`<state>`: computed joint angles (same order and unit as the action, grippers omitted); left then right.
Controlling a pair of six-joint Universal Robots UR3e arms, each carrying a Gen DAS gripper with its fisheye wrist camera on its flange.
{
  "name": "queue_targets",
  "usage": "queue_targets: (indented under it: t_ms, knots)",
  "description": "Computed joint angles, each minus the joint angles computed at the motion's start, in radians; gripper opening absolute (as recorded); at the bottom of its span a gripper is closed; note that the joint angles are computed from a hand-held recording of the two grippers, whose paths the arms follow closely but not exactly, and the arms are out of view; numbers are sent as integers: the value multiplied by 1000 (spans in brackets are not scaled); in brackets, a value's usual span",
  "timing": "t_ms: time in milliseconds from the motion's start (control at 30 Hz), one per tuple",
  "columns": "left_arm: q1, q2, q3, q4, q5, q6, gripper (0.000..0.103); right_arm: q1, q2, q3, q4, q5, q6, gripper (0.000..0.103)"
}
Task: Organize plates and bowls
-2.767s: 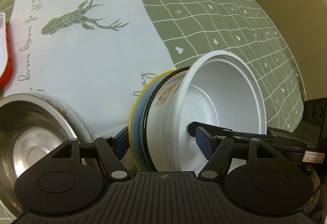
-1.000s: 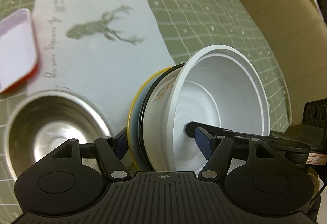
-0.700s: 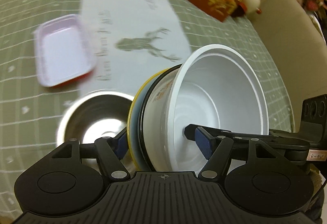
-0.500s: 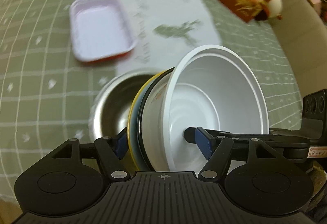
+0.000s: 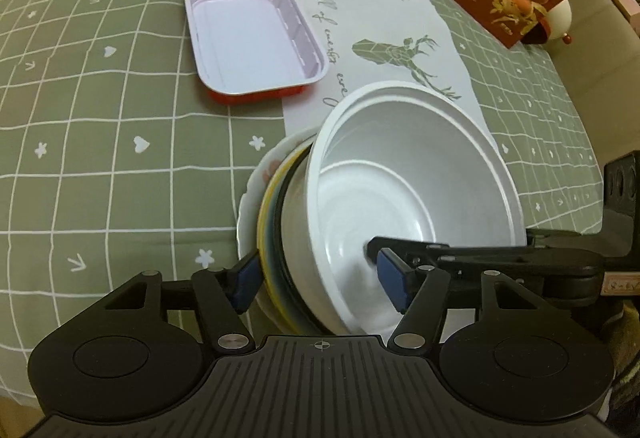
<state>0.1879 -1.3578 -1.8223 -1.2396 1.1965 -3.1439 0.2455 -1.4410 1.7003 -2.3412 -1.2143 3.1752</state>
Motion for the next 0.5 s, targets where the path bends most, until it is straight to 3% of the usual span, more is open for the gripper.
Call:
queue_targets:
  t_ms: [133, 200, 300, 500]
  knots:
    - [13, 20, -7, -8, -1, 19, 52, -16, 0, -11, -9, 2, 8, 63]
    - [26, 39, -12, -12, -20, 33, 41, -17, -7, -13, -14, -4, 12, 63]
    - [28, 47, 3, -20, -28, 39, 40, 11, -24, 0, -62, -85, 6, 63]
    - [52, 63, 4, -35, -59, 46, 40, -12, -63, 23, -57, -64, -7, 63]
